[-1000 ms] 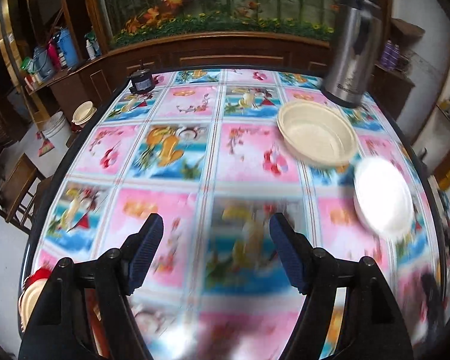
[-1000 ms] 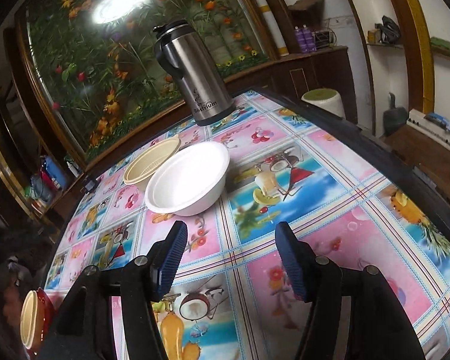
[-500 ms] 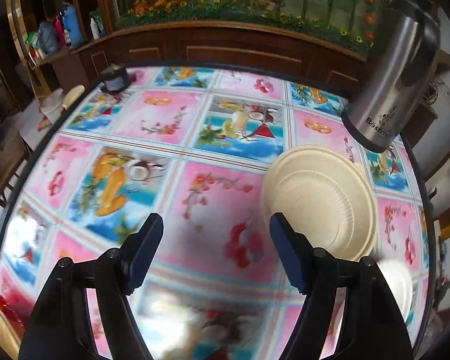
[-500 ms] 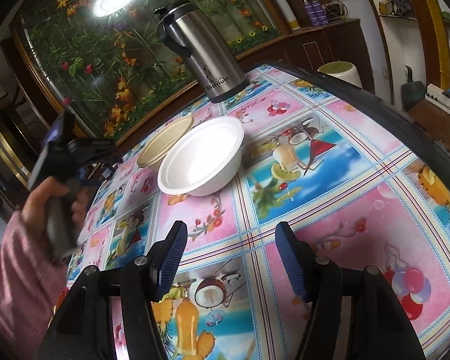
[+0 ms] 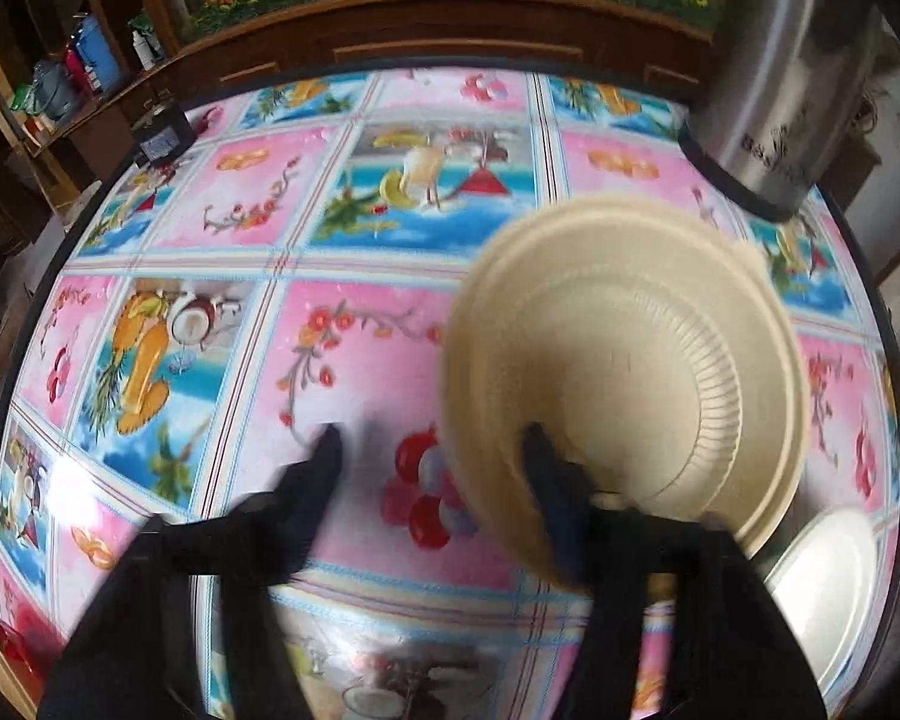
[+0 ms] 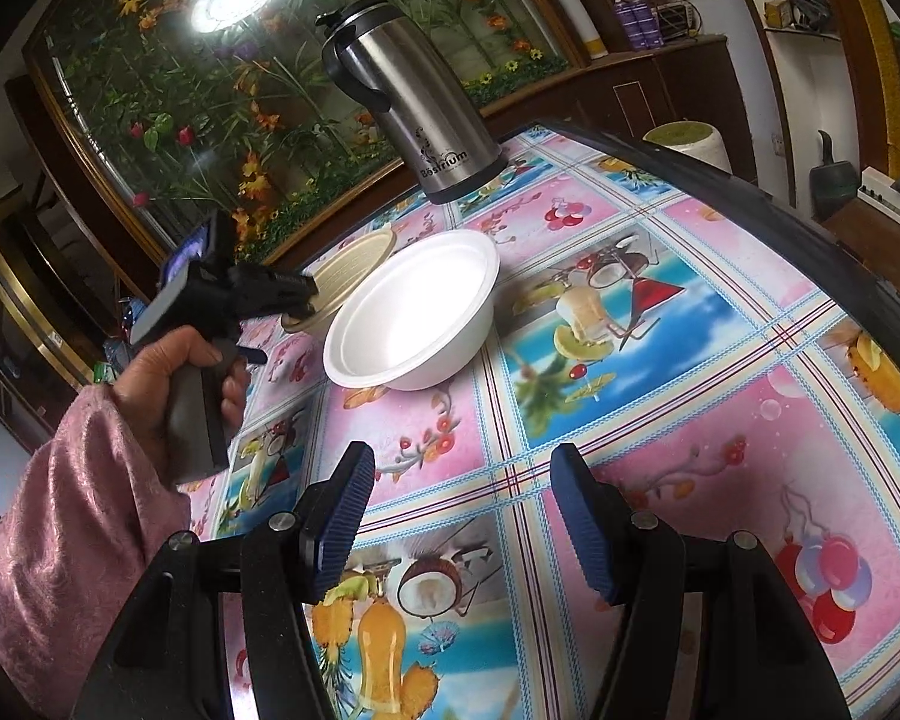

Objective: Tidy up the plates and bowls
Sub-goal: 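Grasp the second beige bowl rim with the left gripper and lift, then carry the second beige bowl with the left gripper toward the stack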

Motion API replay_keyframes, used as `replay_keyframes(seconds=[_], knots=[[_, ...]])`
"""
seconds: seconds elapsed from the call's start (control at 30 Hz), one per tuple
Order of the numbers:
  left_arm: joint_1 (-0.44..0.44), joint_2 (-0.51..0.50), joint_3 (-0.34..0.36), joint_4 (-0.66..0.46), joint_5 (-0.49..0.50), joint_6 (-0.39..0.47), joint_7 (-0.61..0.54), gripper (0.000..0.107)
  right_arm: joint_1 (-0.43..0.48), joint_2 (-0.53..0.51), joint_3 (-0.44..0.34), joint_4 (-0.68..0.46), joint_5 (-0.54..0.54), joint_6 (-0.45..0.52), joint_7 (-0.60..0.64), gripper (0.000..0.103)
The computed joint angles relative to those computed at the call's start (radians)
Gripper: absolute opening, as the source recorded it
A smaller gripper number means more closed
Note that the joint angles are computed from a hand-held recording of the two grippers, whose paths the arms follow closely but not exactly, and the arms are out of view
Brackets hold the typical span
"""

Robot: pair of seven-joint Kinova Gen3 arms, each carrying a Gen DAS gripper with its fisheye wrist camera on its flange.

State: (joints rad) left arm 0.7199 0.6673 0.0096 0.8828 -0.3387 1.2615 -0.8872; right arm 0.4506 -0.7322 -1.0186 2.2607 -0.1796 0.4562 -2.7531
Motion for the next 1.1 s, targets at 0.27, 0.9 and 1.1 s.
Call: replay_keyframes(seconds=[0.27,0.9,1.1], knots=[[0.005,-0.185,0.033,0.306,-0.029,-0.106,0.024,0.026,0.018,-0.019,-0.005,-0.005,-0.002,0.015,0.004,0.063],[-0.163,-0.676,0.245,0.947,0.183,-0.271,-0.152,0.026,-0.229,0.206,0.061,0.063,0.017,-0.253,0.097,0.063],[-0.214,-0.758,0.259,1.024,0.258,-0.291,-0.217,0.026,-0.277,0.216,0.005,0.021,0.003,-0.215,0.044,0.063]])
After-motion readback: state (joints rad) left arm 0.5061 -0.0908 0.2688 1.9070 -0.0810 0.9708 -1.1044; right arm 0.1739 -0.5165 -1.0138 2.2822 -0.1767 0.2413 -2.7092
